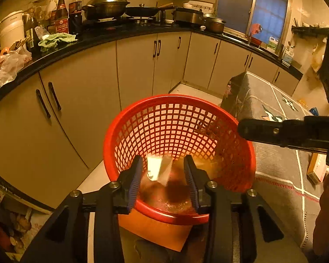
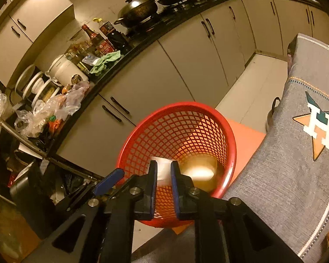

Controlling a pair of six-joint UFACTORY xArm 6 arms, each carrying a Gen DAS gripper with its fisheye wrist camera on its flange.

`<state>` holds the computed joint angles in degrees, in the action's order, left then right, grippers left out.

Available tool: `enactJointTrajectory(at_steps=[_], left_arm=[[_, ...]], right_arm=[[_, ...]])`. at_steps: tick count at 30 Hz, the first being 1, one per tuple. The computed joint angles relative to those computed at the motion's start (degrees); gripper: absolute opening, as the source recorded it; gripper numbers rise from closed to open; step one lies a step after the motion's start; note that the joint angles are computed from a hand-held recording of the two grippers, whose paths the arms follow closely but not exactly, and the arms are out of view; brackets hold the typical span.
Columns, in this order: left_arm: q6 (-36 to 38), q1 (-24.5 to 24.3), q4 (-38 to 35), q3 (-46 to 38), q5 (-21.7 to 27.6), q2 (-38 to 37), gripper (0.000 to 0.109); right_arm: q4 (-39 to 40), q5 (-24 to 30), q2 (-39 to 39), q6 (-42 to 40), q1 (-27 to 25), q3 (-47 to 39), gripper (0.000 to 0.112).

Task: Collect trash
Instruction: 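Carry both items to the red wastebasket and open both tools to drop them, then move both tools back over the table toward the remaining trash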

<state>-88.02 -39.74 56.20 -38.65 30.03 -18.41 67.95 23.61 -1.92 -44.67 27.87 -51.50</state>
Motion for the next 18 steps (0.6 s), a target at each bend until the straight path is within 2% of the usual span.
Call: enactJointTrajectory(at_steps=[4,7,9,11,13,18], left_arm=[[-1.00,-1.40,0.46,0.06,0.94,-0.73,0.045],[-2.15,-3.83,1.71,-0.35,2.72,-1.37,0.046],[-2.31,-5.51,2.41,-1.18,3.72,-1.14,0.049],[-2.70,-7.63,3.07,-2.49,4.14,-0.35,0.053],[-3.05,-9.38,3.73,-4.01,4.16,0.85,0.053],[-1.33,-13.56,3.59,-8.60,4.07,5.52,0.054]], right_arm=[[1.74,-0.39,-3.54,-1.84,-0.63,2.55,0.020],[0.73,-3.31,-7.84,-2.00,-0.03,6.46,0.021],[0.33,-5.49,-11.92,-2.49,0.43,10.14,0.027],[0.36,-8.04,-16.01,-2.89,0.69,13.92,0.040],[0.23,-10.60,-21.04,-2.64,0.62,18.39,0.046],[-2.12,-11.20,-33.19,-0.17,-3.75,28.36,0.046]])
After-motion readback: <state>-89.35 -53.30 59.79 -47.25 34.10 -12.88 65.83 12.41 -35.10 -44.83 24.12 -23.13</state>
